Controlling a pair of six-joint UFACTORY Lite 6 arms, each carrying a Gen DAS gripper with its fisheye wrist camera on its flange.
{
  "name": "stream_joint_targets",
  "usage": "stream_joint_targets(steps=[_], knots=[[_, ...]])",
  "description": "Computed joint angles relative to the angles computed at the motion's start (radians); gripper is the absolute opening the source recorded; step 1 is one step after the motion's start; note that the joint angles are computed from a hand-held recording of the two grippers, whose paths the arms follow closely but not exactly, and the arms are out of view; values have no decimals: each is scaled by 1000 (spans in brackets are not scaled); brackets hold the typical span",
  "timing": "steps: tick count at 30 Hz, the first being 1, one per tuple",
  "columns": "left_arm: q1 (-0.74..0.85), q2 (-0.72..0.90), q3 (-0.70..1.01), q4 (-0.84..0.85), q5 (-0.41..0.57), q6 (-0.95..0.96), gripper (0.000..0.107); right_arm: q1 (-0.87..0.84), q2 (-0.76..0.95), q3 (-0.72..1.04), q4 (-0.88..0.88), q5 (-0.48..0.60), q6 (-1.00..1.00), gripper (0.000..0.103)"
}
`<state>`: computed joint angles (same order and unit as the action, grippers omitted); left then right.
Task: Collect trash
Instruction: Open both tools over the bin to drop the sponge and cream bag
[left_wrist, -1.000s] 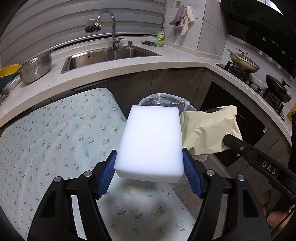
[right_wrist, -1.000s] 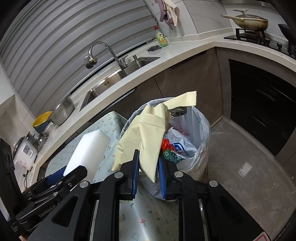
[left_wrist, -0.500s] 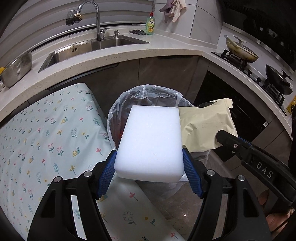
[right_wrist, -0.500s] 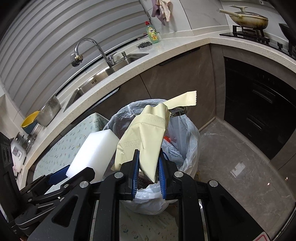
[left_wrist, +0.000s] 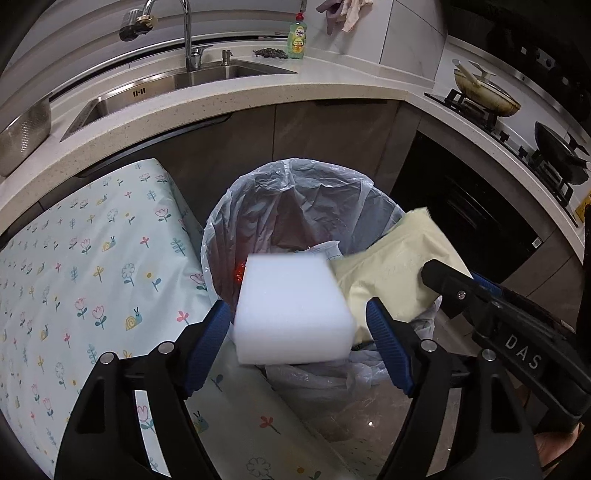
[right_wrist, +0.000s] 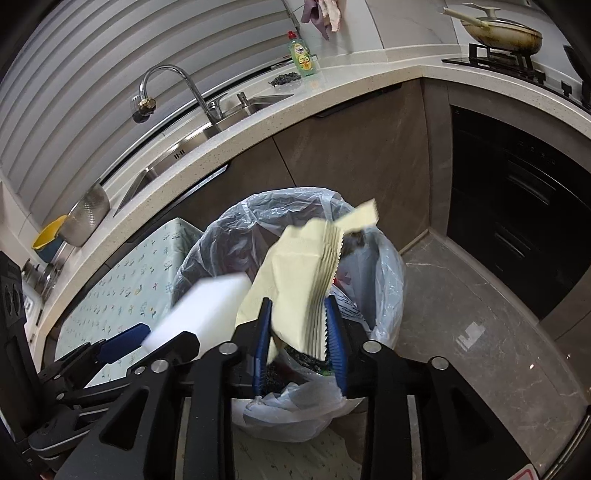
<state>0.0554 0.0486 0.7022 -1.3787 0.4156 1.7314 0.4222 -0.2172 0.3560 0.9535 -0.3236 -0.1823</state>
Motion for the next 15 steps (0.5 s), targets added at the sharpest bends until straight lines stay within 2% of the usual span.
stream_joint_targets(steps=[4, 15], knots=[[23, 6, 9, -4, 0, 3, 75, 6, 6, 13, 8, -4, -4, 39], [94, -50, -23, 12, 12, 14, 80, 61, -7, 27, 140, -11, -109, 39]])
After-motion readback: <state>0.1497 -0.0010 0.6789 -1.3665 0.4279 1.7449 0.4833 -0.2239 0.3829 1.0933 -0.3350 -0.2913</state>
